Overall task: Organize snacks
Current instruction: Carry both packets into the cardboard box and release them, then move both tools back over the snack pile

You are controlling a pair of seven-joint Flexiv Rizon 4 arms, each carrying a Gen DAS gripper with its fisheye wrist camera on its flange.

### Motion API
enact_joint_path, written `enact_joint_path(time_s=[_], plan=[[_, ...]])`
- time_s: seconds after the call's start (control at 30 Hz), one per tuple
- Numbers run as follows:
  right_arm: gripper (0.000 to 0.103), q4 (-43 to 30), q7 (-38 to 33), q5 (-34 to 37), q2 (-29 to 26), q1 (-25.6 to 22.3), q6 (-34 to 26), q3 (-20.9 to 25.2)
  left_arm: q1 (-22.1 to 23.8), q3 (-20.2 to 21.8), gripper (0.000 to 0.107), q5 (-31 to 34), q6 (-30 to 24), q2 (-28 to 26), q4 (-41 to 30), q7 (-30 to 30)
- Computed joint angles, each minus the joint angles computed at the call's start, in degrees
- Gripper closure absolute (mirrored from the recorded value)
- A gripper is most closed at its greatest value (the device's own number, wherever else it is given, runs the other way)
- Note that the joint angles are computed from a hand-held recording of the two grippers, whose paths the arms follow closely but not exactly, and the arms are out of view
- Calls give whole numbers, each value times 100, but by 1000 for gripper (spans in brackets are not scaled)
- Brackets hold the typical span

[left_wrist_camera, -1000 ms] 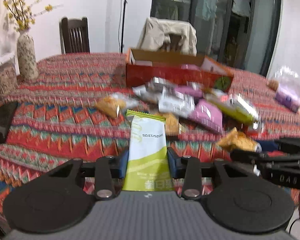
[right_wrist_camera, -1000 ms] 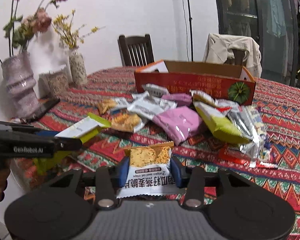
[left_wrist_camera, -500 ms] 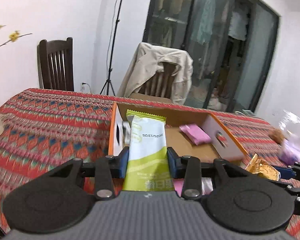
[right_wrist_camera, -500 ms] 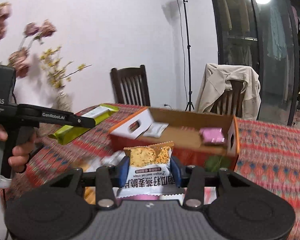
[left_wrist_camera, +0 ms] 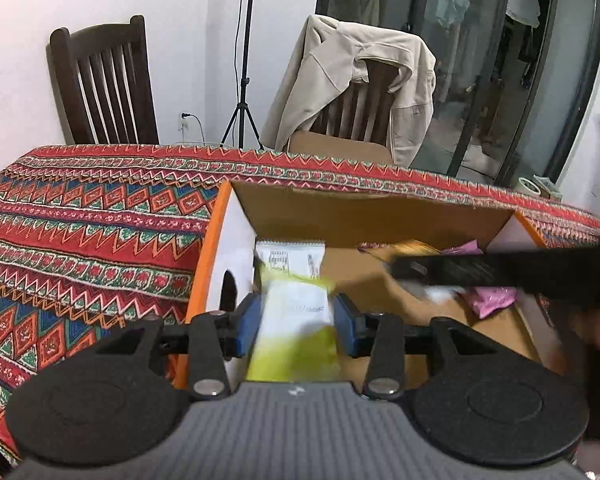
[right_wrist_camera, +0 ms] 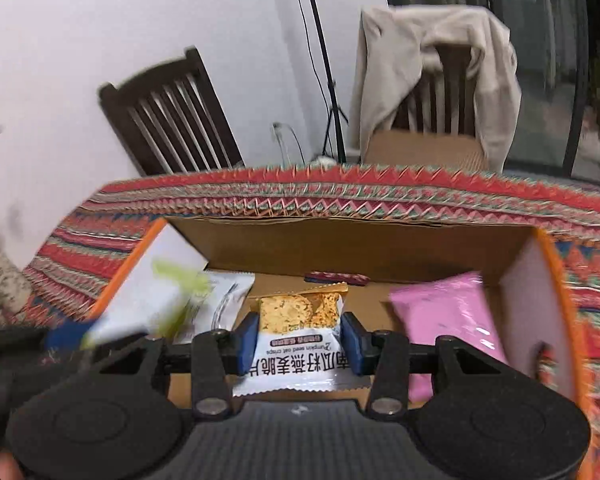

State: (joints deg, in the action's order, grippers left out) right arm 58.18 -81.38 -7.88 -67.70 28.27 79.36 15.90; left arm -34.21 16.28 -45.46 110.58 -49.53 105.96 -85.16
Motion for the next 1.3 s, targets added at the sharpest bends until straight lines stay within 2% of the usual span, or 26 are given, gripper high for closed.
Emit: enact_joint_path(time_s=[0.07, 0.1, 0.13, 0.17, 0.27, 0.37, 0.43, 0.57, 0.73, 0.8, 0.87, 0.93, 1.03, 1.13, 1.3], plan=[[56, -718, 91, -48, -365, 125, -524, 47, 176, -179, 57, 206, 145, 69, 120, -15], [50, -995, 93, -4, -498, 169, -724, 100, 300, -301, 55, 324, 268, 140, 222, -38], [33, -1264, 15, 99, -628, 174, -878, 254, 411, -424, 53, 432, 419, 210, 346, -68], [23, -1350, -66, 211, -662, 177, -899, 337, 484, -515, 52, 494, 571, 284, 475, -89], [24, -1175, -271, 419, -533, 236, -646, 237, 582, -649, 49, 445, 723, 458, 669, 24], [24, -668, -364, 520, -211, 204, -295, 147, 380, -564, 48, 117, 805, 571, 755, 309], [24, -141, -443, 535, 99, 126, 35, 114, 540, -798, 45, 295, 1054, 777, 994, 317], [22, 1341, -553, 323, 975, -4, 940, -140, 496, -1031, 40, 280, 1637, 1236, 1578, 466], [17, 3282, -614, 234, 2061, -229, 2396, -320, 345, -1349, 31, 275, 2452, 1820, 2399, 592], [13, 3993, -636, 212, 2425, -306, 2951, -349, 188, -1484, 25, 196, 2880, 1990, 2717, 645], [4, 4656, -644, 304, 2738, -247, 3585, -491, 82, -1631, 18, 174, 3380, 2054, 3008, 576], [0, 5329, -627, 359, 3014, -281, 4268, -507, -74, -1821, 15, -132, 3824, 2045, 3265, 443], [0, 6174, -579, 344, 3262, -296, 5186, -529, -467, -2206, 15, -972, 4514, 1948, 3579, 205], [0, 7039, -742, 460, 3437, -182, 6159, -583, -810, -2545, 7, -1494, 5242, 1716, 3856, -284], [0, 7973, -1100, 864, 3073, 79, 7817, -518, -1367, -2957, 4, -2330, 6147, 1076, 4035, -968]])
